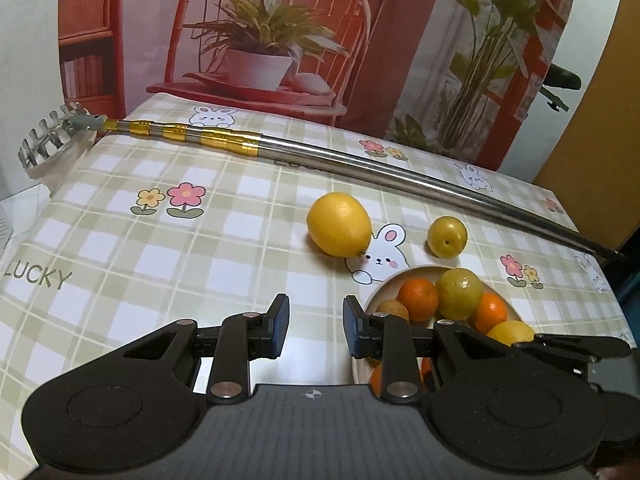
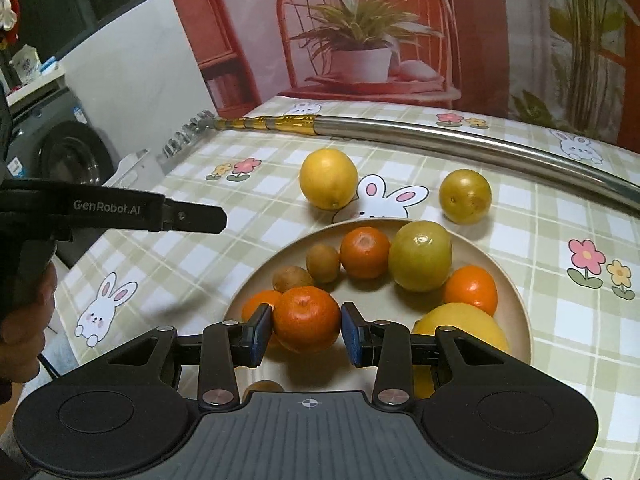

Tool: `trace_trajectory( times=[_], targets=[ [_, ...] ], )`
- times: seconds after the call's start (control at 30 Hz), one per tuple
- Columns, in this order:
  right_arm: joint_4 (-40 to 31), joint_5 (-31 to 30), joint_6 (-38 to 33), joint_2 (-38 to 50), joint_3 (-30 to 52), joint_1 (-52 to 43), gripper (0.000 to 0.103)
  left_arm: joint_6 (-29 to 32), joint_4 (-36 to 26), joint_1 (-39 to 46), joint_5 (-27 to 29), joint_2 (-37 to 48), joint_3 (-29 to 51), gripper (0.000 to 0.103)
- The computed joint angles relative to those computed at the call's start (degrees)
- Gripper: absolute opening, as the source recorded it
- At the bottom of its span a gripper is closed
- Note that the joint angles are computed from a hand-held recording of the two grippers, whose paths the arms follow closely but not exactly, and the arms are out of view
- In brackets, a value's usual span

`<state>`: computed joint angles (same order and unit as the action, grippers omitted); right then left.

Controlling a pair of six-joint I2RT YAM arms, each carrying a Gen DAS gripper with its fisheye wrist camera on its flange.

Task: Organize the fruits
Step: 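Lower the brown fruit and the mandarin onto the plate and open both grippers, then move the open left gripper to the yellow-green fruit on the tablecloth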

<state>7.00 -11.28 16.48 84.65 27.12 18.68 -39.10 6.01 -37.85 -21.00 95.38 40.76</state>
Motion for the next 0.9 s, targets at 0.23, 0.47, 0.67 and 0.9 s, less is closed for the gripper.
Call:
trace_trajectory(
  times=[0.23, 0.47, 0.67, 0.9],
  targets=[
    [3.8, -2.1, 1.76, 2.66, 0.69, -3.49, 0.024, -0.17, 0.48, 0.32, 0.18, 0.02, 0.04, 0.031],
    [4.23, -1.03, 0.92, 4.56, 2.27, -2.16, 0.029, -0.12, 0.44, 0.16, 0.22, -0.13, -0.16, 0.031],
    [4.05, 0.65, 2.24, -1.05, -0.84, -4.88, 0.031, 0.18, 0.58, 0.27, 0.64, -0.15, 0.05, 0.031],
    [2.13, 0.02, 1.64, -7.34, -3.57, -13.1, 0.031, 1.88, 0.04, 1.3, 1.18, -1.39, 1.38, 0.031]
  ],
)
